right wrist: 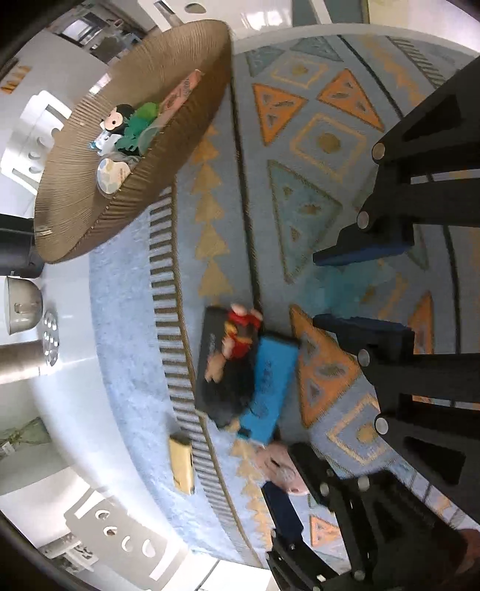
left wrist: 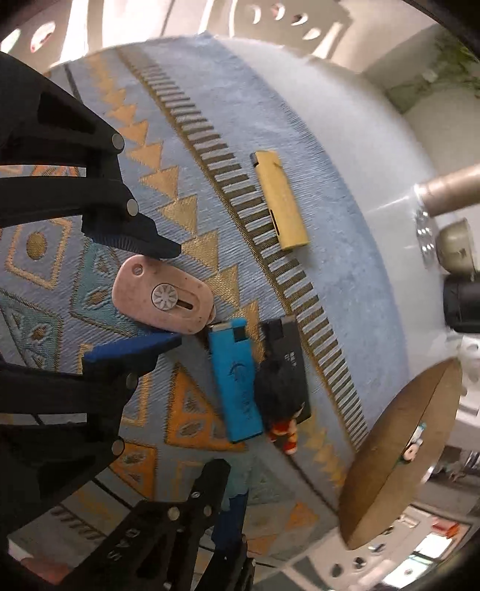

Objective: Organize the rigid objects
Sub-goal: 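Grasp the pink oval box with the left tool while the right tool grasps the translucent blue toy, then carry the pink box and blue toy into the brown bowl and release both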

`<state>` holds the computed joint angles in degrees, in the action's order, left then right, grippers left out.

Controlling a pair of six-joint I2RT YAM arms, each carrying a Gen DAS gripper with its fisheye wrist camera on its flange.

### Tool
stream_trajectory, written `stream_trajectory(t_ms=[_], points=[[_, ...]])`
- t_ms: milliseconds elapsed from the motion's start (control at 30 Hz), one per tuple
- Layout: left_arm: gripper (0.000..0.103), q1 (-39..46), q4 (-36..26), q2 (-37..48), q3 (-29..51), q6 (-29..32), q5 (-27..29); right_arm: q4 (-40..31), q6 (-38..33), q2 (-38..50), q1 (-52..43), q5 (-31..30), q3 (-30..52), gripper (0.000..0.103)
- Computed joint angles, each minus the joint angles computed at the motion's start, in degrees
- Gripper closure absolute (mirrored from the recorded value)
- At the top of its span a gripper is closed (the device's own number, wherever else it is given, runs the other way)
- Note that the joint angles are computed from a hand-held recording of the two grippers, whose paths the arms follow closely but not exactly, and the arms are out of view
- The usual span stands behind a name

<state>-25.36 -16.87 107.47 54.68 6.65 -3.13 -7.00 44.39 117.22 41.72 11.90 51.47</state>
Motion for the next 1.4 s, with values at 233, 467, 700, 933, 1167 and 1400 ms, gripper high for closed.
stream_trajectory(t_ms=[233, 467, 700, 933, 1167, 1400], points=[[0.065, -1.39, -0.7, -9.81, -8.21, -1.84, 0.41, -0.13, 6.09, -8.01, 6.71, 1.75, -6.78, 0.077], [0.065, -3.97, 0.29, -17.95, -15.89, -5.95, 0.31, -2.11, 10.29, -20.58, 11.8, 2.85, -16.06, 0.077], [0.065, -7.18, -1.46, -23.11, -16.51, -8.93, -1.49, -5.56, 15.62, -25.63, 18.24, 5.86, -17.4, 0.077], [0.065, -10.58, -4.32, -27.88, -16.85, -13.07, -3.04, -9.23, 17.51, -30.19, 21.55, 7.1, -17.83, 0.077], [0.065, -10.81, -6.46, -31.52, -16.42, -16.09, -3.33, -11.78, 16.28, -33.4, 22.61, 7.22, -17.38, 0.077], [0.065, -10.88, -7.4, -33.0, -13.38, -18.36, -4.12, -9.96, 8.35, -47.2, 17.88, 5.88, -23.19, 0.077]])
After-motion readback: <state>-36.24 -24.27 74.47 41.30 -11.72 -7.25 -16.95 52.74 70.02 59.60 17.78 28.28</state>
